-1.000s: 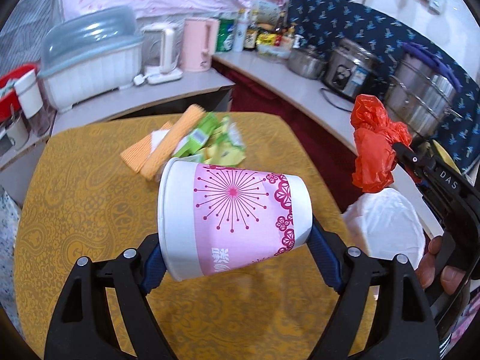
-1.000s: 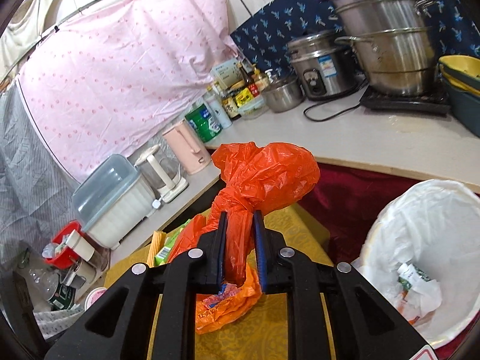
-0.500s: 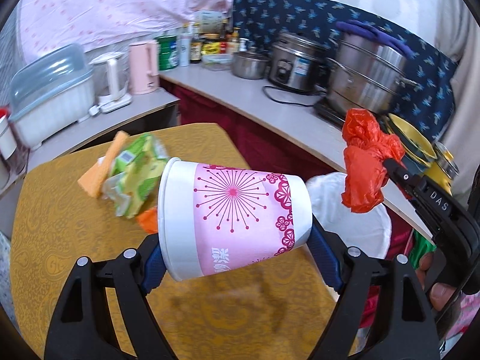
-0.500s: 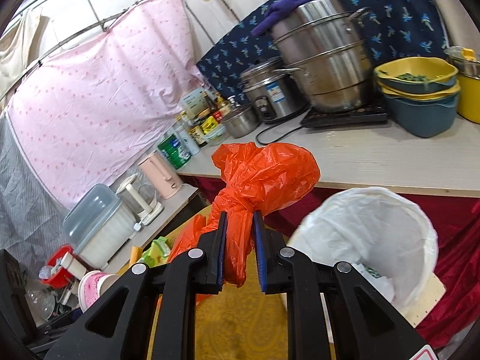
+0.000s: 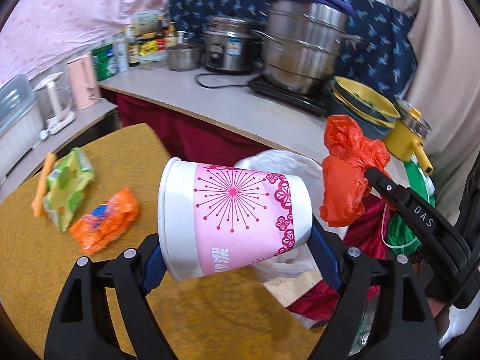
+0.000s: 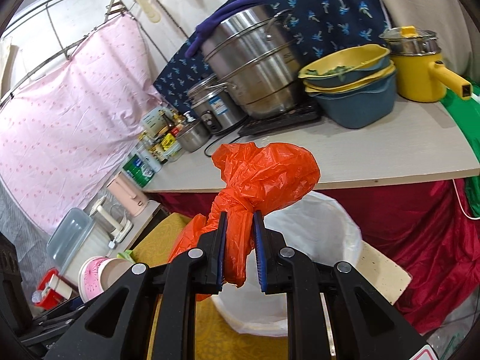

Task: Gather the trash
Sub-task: 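Carry the pink cup and orange bag over the bin with both tools, then open both tools to drop the cup and orange bag into the bin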

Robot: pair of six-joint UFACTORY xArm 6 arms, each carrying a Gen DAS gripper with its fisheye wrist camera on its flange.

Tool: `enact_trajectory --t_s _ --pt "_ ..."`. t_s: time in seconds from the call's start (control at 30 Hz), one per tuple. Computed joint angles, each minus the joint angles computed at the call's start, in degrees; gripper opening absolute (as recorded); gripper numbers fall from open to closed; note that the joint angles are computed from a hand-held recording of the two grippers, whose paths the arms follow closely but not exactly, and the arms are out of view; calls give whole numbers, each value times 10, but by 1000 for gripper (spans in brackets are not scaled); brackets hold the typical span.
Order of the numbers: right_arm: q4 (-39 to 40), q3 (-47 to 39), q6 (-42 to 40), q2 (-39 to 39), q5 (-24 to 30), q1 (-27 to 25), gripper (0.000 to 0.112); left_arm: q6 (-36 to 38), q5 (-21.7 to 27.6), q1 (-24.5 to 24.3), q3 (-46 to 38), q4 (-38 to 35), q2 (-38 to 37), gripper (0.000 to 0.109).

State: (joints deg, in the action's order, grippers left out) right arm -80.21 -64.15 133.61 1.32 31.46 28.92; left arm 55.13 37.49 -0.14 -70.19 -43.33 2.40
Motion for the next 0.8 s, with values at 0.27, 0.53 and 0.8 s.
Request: enact_trajectory --t_s 0.27,0.53,0.8 --pt "-10 77 45 -49 3 -17 16 -4 -16 -54 7 17 16 78" --pt "-21 114 77 -70 1 -30 16 -20 -30 -85 2 40 37 77" --pt "-28 116 86 -65 -8 -38 16 -34 -55 -95 -11 55 61 82"
